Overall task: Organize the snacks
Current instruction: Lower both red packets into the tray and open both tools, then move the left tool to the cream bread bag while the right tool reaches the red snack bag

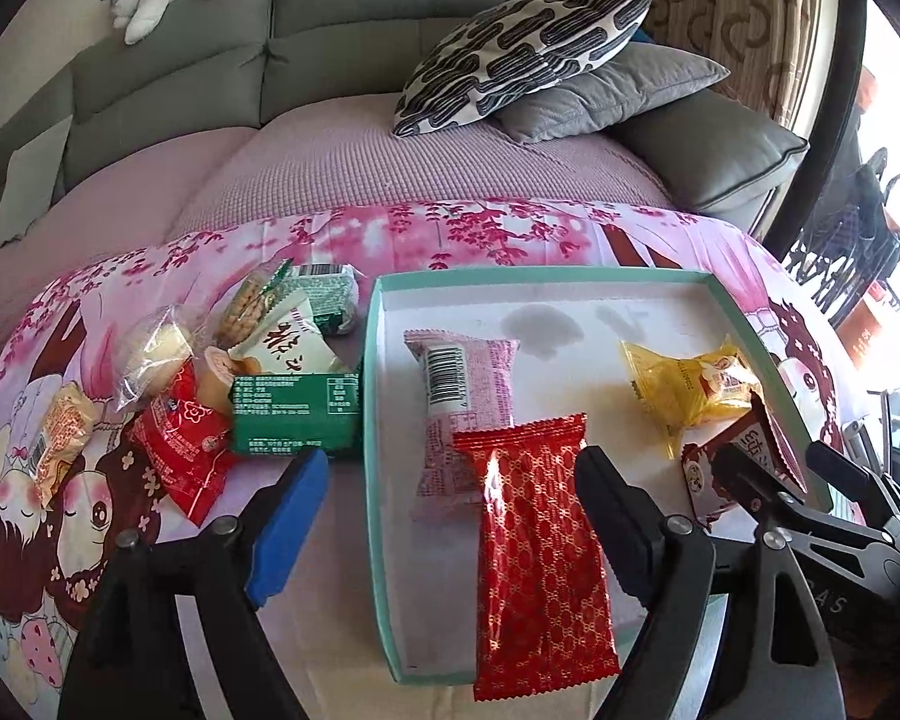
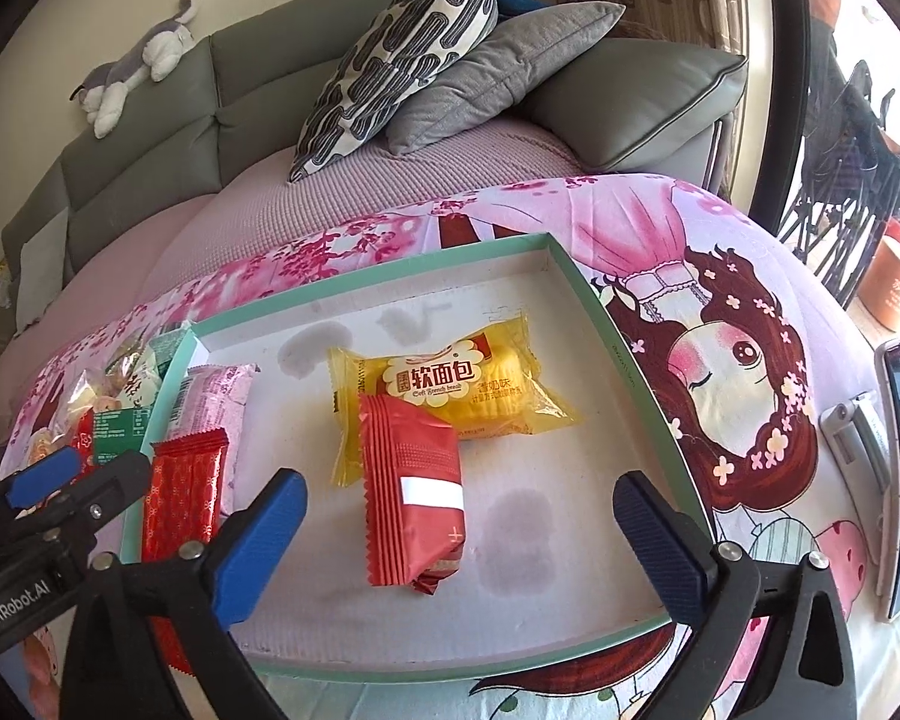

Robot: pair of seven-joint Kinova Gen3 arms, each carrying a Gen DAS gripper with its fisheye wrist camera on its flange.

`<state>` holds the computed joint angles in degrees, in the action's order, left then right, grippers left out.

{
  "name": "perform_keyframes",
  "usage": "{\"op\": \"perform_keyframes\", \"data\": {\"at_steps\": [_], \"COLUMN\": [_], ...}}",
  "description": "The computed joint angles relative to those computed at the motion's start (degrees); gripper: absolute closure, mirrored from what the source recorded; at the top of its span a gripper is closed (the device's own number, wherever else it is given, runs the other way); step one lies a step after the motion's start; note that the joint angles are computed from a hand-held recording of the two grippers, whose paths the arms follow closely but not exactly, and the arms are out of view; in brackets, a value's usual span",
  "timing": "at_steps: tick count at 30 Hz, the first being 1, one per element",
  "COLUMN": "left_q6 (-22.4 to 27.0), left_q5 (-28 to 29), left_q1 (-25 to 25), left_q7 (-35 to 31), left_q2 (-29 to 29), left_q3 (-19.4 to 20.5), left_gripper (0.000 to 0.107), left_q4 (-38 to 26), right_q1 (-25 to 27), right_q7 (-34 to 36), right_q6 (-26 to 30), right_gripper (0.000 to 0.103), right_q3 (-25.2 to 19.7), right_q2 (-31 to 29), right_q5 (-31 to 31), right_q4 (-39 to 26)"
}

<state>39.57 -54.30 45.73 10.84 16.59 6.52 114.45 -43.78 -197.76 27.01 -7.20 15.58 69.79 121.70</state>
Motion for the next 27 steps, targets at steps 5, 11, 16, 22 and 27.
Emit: {"op": "perform_keyframes", "data": {"at_steps": [5, 11, 16, 22, 27], "left_q6": [-0.15, -0.83, -0.54, 0.01, 2.91], "left_q5": [-0.46, 0.35, 1.66, 5.40, 9.51], "left_q1": [-0.77, -2.71, -3.93, -5.35, -4.66], "left_q7": [3.71, 5.76, 5.25, -0.03, -7.79], "left_q2": [-0.63, -1.31, -1.43, -0.10, 2.92], "left_q3": [-0.79, -0.79, -0.48, 0.25, 0.27], "left_gripper": [0.010, 0.010, 0.010, 0.010, 0.010], "left_q4": [1.65, 3.40, 3.99, 3.04, 0.19], "right_q1": [-0.65, 0.30, 0.30, 0.20, 0.42], "right_q7": [-1.47, -2.83, -2.01, -1.88, -1.46], "right_q6": [3.51, 6.34, 9.13, 9.87, 9.61], "right_gripper": [0.000, 0.000, 0.000, 0.000, 0.000], "right_q3": [-0.31, -1.01, -1.28, -1.47, -1.57], "right_q2": [-0.43, -0.92, -0.54, -0.61, -0.47], "right_q5": [0.30, -0.81, -2.59, -2.92, -3.23], "right_q4": [0.23, 0.64, 0.20, 0.15, -0.04]}}
